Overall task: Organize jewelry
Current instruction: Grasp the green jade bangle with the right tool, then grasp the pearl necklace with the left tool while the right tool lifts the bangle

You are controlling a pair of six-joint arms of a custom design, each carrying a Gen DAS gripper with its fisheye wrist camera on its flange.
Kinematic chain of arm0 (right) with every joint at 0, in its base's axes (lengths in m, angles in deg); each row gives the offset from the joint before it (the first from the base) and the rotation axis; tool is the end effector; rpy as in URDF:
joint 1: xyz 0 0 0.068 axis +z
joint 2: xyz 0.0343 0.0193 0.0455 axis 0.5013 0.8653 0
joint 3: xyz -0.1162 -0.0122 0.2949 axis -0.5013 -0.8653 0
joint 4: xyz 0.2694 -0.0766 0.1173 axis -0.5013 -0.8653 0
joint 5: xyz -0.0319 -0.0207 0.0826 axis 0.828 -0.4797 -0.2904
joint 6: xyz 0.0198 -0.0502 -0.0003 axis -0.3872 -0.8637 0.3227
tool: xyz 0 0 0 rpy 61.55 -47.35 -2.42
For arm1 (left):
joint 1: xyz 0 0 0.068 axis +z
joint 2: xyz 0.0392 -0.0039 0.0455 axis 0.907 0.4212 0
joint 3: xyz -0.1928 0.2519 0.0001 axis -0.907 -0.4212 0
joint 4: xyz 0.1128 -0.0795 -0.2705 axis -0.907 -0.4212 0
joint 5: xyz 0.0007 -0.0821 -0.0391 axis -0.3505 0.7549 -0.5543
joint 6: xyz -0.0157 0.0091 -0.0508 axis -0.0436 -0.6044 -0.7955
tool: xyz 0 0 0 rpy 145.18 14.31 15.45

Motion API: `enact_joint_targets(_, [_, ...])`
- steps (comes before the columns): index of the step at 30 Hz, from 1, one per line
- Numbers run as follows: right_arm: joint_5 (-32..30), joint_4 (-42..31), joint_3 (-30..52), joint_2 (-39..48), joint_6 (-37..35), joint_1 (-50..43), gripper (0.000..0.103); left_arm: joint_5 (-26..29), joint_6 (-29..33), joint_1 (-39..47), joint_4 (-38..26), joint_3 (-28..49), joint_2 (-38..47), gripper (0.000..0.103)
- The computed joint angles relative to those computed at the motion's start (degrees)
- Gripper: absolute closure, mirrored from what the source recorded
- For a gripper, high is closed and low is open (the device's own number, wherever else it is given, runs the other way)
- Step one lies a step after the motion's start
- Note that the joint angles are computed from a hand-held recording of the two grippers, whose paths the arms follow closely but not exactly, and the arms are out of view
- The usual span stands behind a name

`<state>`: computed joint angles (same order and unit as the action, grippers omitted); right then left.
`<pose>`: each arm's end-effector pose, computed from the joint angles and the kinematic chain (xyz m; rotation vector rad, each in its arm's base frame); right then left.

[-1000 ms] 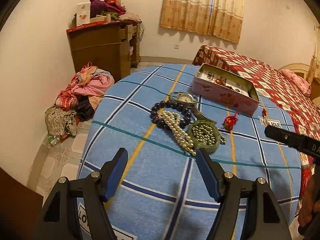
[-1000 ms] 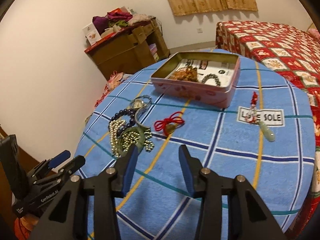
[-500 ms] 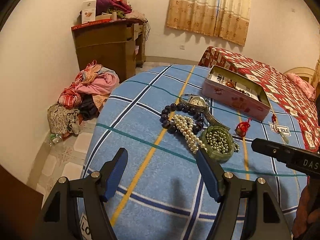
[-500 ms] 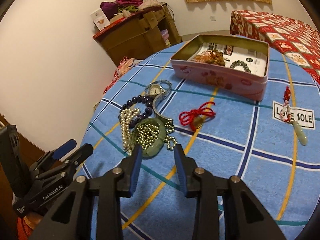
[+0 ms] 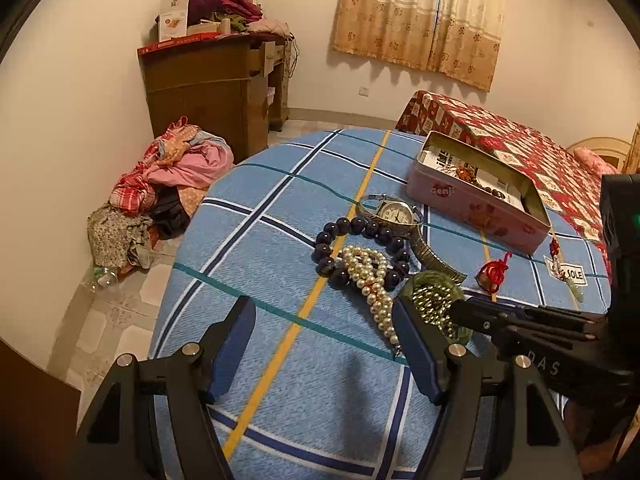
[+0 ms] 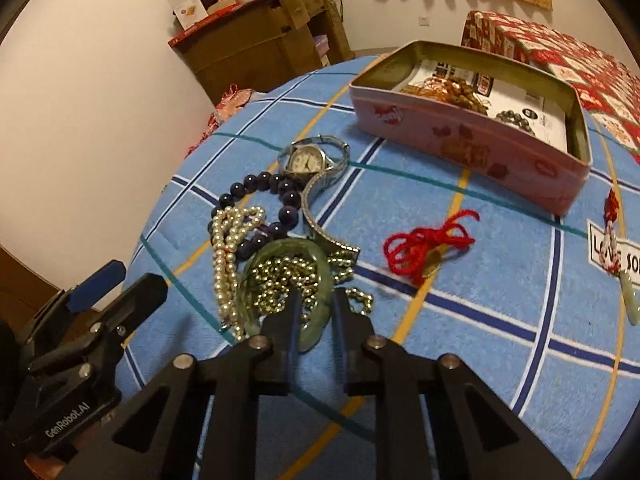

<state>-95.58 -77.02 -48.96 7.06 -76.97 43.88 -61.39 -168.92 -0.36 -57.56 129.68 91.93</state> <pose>0.2535 0.0778 0.1662 -0.6418 2.4994 0.6115 0.1534 -0.2758 0.1858 -0.3939 2.3060 0.0184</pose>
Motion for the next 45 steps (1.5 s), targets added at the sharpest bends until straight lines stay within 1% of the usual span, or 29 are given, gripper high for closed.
enact_joint_targets(2, [-0.4, -0.6, 0.0, -0.3, -0.7, -0.8, 0.092, 0.3, 1.2, 0.4, 1.4, -0.2, -0.2, 0.032])
enact_joint_targets(6, [-4.4, -2.8, -0.3, -3.4, -3.1, -5.2, 0.092, 1.1, 4.2, 1.7, 3.5, 0.6, 0.8, 0.032])
enact_joint_targets(11, [-7.6, -7.7, -0.2, -8.1, -9.2, -12.8, 0.092, 3.0, 7.0, 3.7, 5.2, 1.8, 2.2, 0.032])
enact_joint_targets(14, [-10.5, -11.7, 1.0, -7.0, -13.6, -20.5, 0.092, 4.9, 8.1, 5.2, 6.9, 2.6, 3.6, 0.032])
enact_joint_targets(17, [-10.5, -12.0, 1.9, -4.7, -15.2, -25.4, 0.092, 6.4, 9.2, 6.3, 7.0, 4.5, 6.0, 0.033])
enact_joint_targets(18, [-10.3, -11.9, 2.4, -3.6, -15.0, -26.0, 0.092, 6.8, 9.2, 6.6, 6.7, 5.2, 6.9, 0.036])
enact_joint_targets(20, [-10.1, -11.4, 2.7, -2.1, -14.4, -26.7, 0.092, 8.6, 9.6, 7.4, 6.9, 5.9, 8.2, 0.055])
enact_joint_targets(22, [-9.5, -11.0, 2.4, -1.8, -14.8, -26.7, 0.092, 10.7, 8.8, 8.2, 7.1, 6.0, 8.9, 0.061])
enact_joint_targets(25, [-8.4, -9.4, 1.4, -1.9, -14.5, -25.7, 0.092, 10.7, 8.2, 8.2, 7.8, 5.1, 8.1, 0.076])
enact_joint_targets(26, [-8.4, -9.3, 1.3, -1.6, -14.6, -25.8, 0.092, 10.6, 7.6, 8.1, 8.2, 4.4, 7.6, 0.079])
enact_joint_targets(27, [-8.5, -9.3, 1.3, -1.2, -14.9, -26.0, 0.092, 10.8, 7.5, 8.2, 9.6, 3.2, 6.8, 0.080])
enact_joint_targets(29, [-8.4, -9.2, 1.3, -0.4, -15.1, -26.3, 0.092, 11.1, 8.0, 8.2, 12.3, 1.1, 5.5, 0.091])
enact_joint_targets(30, [-8.5, -9.1, 1.4, 0.1, -15.1, -26.5, 0.092, 11.2, 8.4, 8.2, 13.1, 0.6, 5.1, 0.091])
enact_joint_targets(39, [-9.2, -12.1, 2.4, 1.0, -16.3, -27.2, 0.087, 3.6, 6.3, 1.7, 9.6, -0.7, -0.3, 0.091])
enact_joint_targets(41, [-8.6, -12.1, 2.1, 0.8, -16.5, -26.8, 0.087, 2.3, 5.6, 0.6, 8.7, -0.8, -1.6, 0.091])
enact_joint_targets(42, [-8.2, -12.0, 1.9, 0.8, -16.5, -26.4, 0.084, 1.7, 5.2, 0.0, 8.2, -0.7, -2.2, 0.091])
enact_joint_targets(45, [-6.3, -10.1, 0.6, -0.2, -15.9, -25.1, 0.083, -0.4, 5.7, -1.5, 5.6, 1.6, -1.9, 0.091])
